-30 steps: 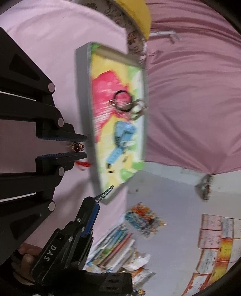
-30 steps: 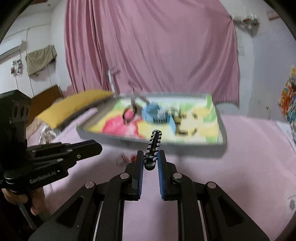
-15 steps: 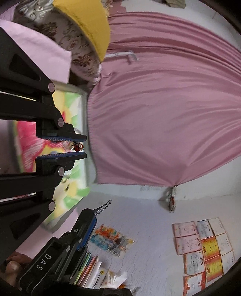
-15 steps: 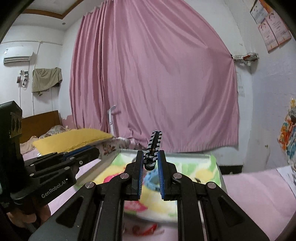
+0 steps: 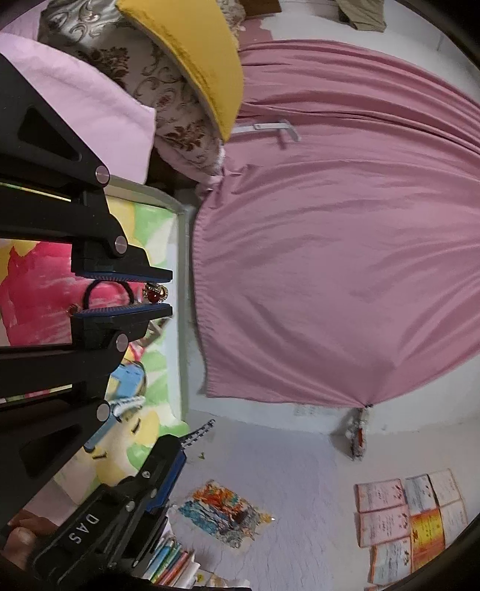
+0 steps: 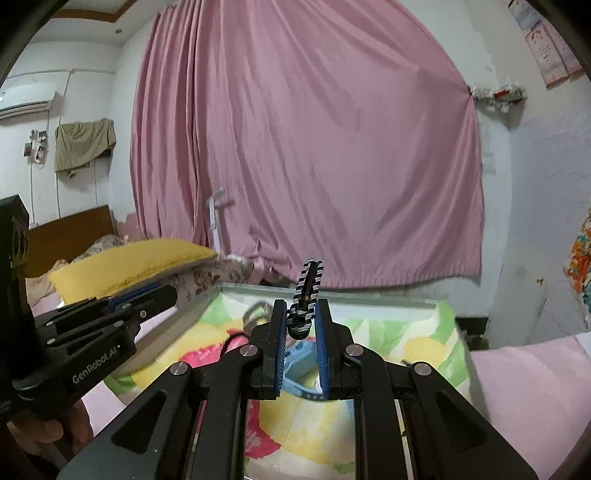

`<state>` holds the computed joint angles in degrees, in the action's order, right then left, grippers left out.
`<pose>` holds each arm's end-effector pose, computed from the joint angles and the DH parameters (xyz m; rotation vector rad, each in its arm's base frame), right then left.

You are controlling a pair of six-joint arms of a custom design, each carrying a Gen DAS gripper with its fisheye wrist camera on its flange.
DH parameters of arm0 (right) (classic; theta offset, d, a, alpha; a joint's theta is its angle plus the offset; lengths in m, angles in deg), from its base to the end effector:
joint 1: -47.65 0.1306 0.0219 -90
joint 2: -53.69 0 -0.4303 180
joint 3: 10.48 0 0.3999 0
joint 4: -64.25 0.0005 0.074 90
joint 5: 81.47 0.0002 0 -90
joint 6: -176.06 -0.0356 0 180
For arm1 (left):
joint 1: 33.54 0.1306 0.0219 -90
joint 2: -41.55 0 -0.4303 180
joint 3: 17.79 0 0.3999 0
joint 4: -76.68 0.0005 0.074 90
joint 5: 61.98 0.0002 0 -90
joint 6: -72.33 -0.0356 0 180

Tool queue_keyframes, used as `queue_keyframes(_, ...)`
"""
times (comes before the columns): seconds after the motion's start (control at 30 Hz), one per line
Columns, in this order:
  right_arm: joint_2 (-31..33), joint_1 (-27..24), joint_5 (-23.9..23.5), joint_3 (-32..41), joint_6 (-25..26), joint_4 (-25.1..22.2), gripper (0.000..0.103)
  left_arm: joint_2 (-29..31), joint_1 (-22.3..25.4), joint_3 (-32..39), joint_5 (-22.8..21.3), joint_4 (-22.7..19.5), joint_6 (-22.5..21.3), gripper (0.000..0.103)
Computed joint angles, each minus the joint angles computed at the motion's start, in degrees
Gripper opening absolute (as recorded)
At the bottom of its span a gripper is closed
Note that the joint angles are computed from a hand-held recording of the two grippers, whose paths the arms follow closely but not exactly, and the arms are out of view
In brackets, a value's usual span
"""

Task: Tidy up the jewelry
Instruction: 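Carry the earring and striped hair clip over the grey tray with both tools, then open both tools to release the items into the tray and withdraw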

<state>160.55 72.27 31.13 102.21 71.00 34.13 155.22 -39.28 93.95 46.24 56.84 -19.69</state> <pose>0.5894 0.2545 0.5389 0.0880 1.9589 0.0607 0.6897 -0.0810 0.4711 0.3408 1.9169 -0.3528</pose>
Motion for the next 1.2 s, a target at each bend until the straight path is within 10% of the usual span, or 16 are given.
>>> queue_keyframes(0.67, 6.81, -3.49, -9.91, 9.09, -7.90, -20.44, 0.013, 11.74, -0.26, 19.89, 2.95, -33.02, -4.91, 0.011)
queue_keyframes(0.97, 6.62, -3.58, -10.58, 8.84, -8.25, -20.13, 0.015, 13.50, 0.24, 22.85, 4.67, -36.88, -4.04, 0.012)
queue_keyframes(1.2, 5.11, -3.03, -7.75, 7.28, -8.29, -18.83, 0.028, 11.06, 1.07, 19.23, 7.48, -32.44, -1.52, 0.051)
